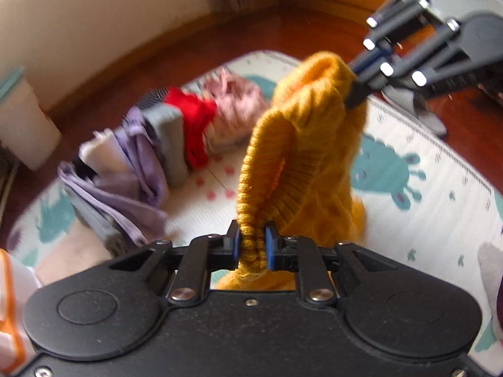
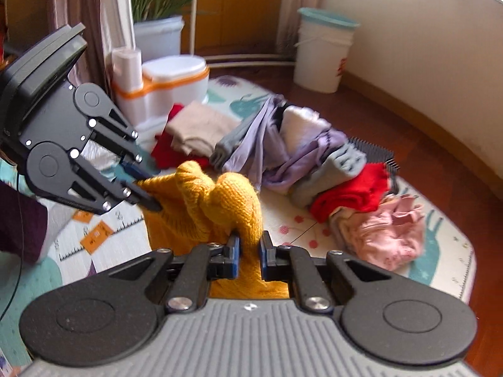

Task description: Fold clothes

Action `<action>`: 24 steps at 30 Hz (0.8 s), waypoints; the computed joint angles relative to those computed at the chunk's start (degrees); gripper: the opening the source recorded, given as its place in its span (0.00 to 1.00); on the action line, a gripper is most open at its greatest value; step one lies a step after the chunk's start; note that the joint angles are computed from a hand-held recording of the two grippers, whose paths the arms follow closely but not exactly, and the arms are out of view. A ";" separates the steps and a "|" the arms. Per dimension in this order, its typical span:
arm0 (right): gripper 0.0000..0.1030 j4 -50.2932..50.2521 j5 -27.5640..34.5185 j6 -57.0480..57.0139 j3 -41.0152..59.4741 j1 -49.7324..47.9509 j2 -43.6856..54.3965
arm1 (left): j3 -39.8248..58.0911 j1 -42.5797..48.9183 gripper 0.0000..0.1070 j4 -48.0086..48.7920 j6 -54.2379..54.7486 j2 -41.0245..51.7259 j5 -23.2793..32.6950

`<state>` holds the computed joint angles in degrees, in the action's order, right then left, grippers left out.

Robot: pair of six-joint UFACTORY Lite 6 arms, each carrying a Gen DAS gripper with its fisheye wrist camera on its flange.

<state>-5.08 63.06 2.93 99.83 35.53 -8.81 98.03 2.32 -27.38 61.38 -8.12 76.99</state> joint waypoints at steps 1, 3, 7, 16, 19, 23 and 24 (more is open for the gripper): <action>0.14 -1.13 1.53 1.43 1.79 0.96 -0.25 | 2.79 -0.25 0.13 0.11 -0.61 0.36 0.82; 0.14 -4.18 4.32 4.54 4.89 3.73 -0.52 | 8.33 0.20 0.13 -0.45 -1.37 1.42 3.10; 0.14 -9.94 8.16 10.63 8.74 9.07 -0.86 | 15.56 2.17 0.13 -1.90 -0.85 2.70 6.44; 0.13 -12.80 5.17 14.12 6.77 9.88 0.68 | 17.53 -0.93 0.13 3.84 0.64 4.54 1.02; 0.13 -14.82 2.64 14.13 7.42 8.76 3.82 | 17.88 -4.32 0.13 7.98 -2.11 6.99 -4.29; 0.13 -20.06 -2.04 17.73 7.52 7.44 8.00 | 16.81 -9.64 0.13 14.80 -5.21 9.01 -13.49; 0.13 -21.83 -3.26 19.38 7.14 7.06 8.75 | 15.76 -11.18 0.13 16.90 -6.03 9.02 -16.27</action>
<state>-26.91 59.79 22.31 106.97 42.60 -0.05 113.80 -8.86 -10.48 55.35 0.90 60.71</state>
